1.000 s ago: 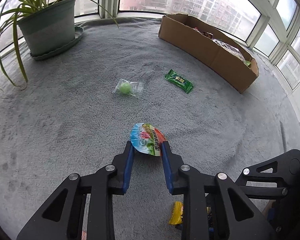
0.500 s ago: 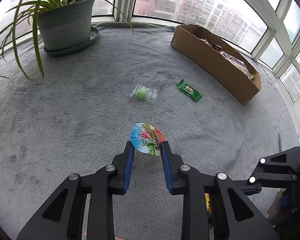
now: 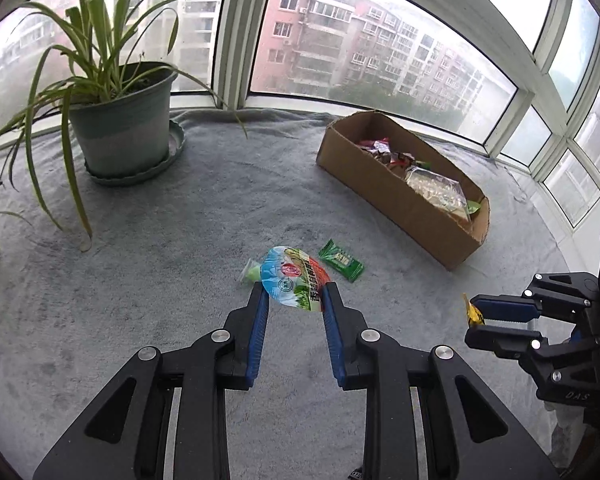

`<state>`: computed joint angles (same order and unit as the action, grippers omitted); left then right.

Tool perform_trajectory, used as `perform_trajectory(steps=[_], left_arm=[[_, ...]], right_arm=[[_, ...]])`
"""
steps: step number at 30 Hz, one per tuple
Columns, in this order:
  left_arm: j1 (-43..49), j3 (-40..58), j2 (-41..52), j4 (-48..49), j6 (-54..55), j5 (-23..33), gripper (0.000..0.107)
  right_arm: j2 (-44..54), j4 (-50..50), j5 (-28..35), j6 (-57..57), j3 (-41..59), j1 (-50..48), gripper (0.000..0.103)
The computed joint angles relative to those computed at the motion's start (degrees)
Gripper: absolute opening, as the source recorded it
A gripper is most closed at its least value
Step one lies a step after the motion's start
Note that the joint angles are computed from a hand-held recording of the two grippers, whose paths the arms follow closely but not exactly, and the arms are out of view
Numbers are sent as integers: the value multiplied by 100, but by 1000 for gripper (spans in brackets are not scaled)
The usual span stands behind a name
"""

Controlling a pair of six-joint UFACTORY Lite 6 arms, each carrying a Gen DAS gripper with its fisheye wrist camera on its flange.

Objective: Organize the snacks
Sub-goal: 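Carry the round candy cup and yellow packet over the cardboard box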

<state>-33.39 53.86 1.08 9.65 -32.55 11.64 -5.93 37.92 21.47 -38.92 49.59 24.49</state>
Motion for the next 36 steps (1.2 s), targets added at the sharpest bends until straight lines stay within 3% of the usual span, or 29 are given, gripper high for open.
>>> perform_trajectory(steps=[9,15,28,36], left_arm=[[-240,1132,753,-38,39,116,25],[-451,2246,1552,-205,315,337,25],[-964,5385,3831,-1361,1457,1159,25],[-1155,7915,5581,-1952,1844,2065,26]], right_arm=[[437,36,292,-598,858,-1396,24],[1207,195,514,-929,1940,-2141,24],[3411,-735,856,-257,4723,-2513,24],[5281,-1418,1499,510,7094,-2482,24]])
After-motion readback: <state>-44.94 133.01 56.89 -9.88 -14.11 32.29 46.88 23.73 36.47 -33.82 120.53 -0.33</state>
